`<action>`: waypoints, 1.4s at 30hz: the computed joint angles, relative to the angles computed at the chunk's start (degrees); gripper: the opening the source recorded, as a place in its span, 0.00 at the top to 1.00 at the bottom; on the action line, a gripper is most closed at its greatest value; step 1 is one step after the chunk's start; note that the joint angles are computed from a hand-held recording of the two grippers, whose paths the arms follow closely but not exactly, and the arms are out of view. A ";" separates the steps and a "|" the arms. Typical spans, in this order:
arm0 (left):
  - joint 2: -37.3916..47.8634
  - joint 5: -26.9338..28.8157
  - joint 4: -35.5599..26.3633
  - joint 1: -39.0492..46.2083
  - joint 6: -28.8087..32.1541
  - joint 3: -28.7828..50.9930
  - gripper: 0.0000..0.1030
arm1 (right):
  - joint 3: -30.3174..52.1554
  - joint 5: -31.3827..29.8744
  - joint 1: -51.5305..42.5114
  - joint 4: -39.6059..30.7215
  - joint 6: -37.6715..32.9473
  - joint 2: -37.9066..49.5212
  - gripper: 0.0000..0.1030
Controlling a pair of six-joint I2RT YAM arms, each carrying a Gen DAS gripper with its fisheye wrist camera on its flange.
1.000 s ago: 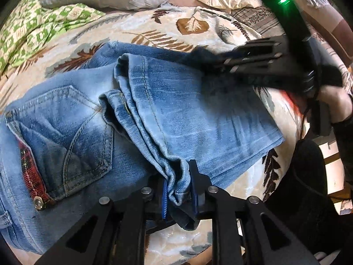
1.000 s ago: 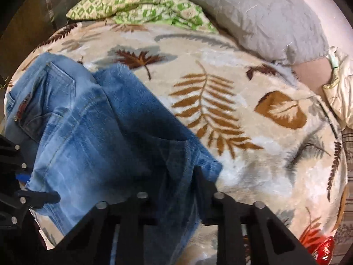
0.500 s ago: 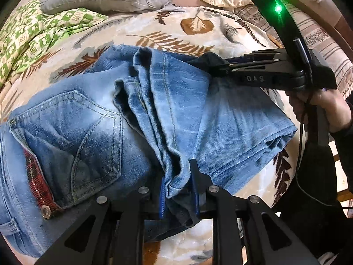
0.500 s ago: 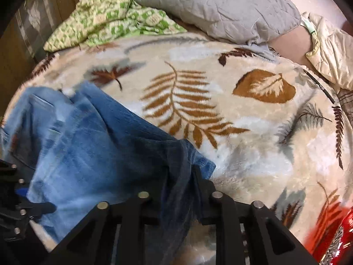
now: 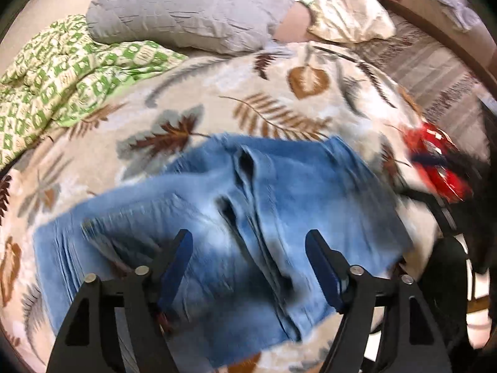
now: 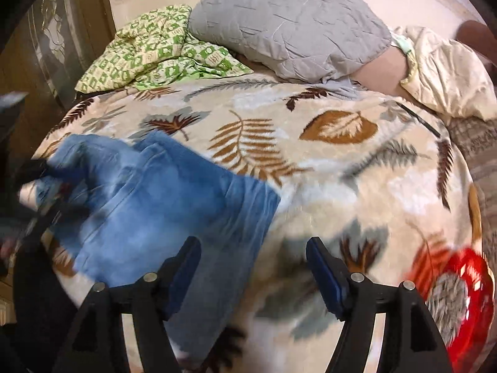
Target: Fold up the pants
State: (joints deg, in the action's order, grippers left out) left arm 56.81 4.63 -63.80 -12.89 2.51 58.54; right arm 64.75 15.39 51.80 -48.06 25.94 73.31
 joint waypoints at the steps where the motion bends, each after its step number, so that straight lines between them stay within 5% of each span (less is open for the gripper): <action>1: 1.97 -0.55 1.51 -0.43 -0.83 0.42 0.23 | -0.72 0.28 1.55 -0.74 2.02 -0.91 0.26; 11: 16.70 -5.54 10.97 -4.29 -8.21 1.44 0.20 | -7.84 -1.96 10.85 3.63 13.78 0.49 0.25; 12: 17.58 -5.26 11.58 -3.77 -7.96 1.11 0.20 | -8.76 -2.88 10.08 5.45 13.99 0.82 0.30; 13: 17.85 -4.70 12.17 -3.17 -7.26 0.59 0.22 | -9.55 -4.19 9.06 6.85 14.53 1.47 0.50; 15: 17.76 -3.16 12.49 -2.42 -4.50 0.17 0.77 | -11.49 -5.33 7.68 9.36 15.74 1.41 0.59; 16: 17.79 -1.63 11.71 -1.72 -3.33 0.57 0.84 | -12.07 -5.01 7.67 9.80 15.73 0.97 0.63; 23: 9.37 6.87 11.27 3.43 -0.51 2.32 0.87 | -12.65 -3.80 8.64 9.58 15.59 0.72 0.66; 27: 16.97 1.11 10.84 3.17 1.70 0.64 0.86 | -12.56 -3.19 8.99 9.45 15.78 0.82 0.66; 30: 15.71 -3.61 15.98 0.14 2.37 -4.92 0.84 | -12.70 -3.14 9.12 9.67 16.30 0.86 0.66; 34: 15.84 -6.11 14.30 -1.68 1.72 -3.59 0.81 | -12.42 -2.87 9.12 9.37 16.32 0.98 0.66; 36: 15.61 -3.82 13.20 -0.52 1.57 -2.34 0.69 | -12.37 -3.00 8.83 9.37 15.97 0.97 0.65; 38: 13.44 -2.41 11.88 0.73 0.54 -1.32 0.17 | -12.72 -3.50 8.21 10.07 15.18 0.69 0.61; 39: 10.37 -2.36 11.72 1.43 0.41 -1.86 0.11 | -12.62 -3.49 8.36 9.57 15.26 0.27 0.57; 41: 4.98 -3.60 10.19 2.01 1.30 -1.79 0.03 | -11.94 -3.12 8.96 7.70 16.43 -1.30 0.25; 42: 3.90 -4.35 8.25 2.22 2.11 -0.90 0.02 | -12.20 -1.76 9.88 7.70 17.09 -2.82 0.20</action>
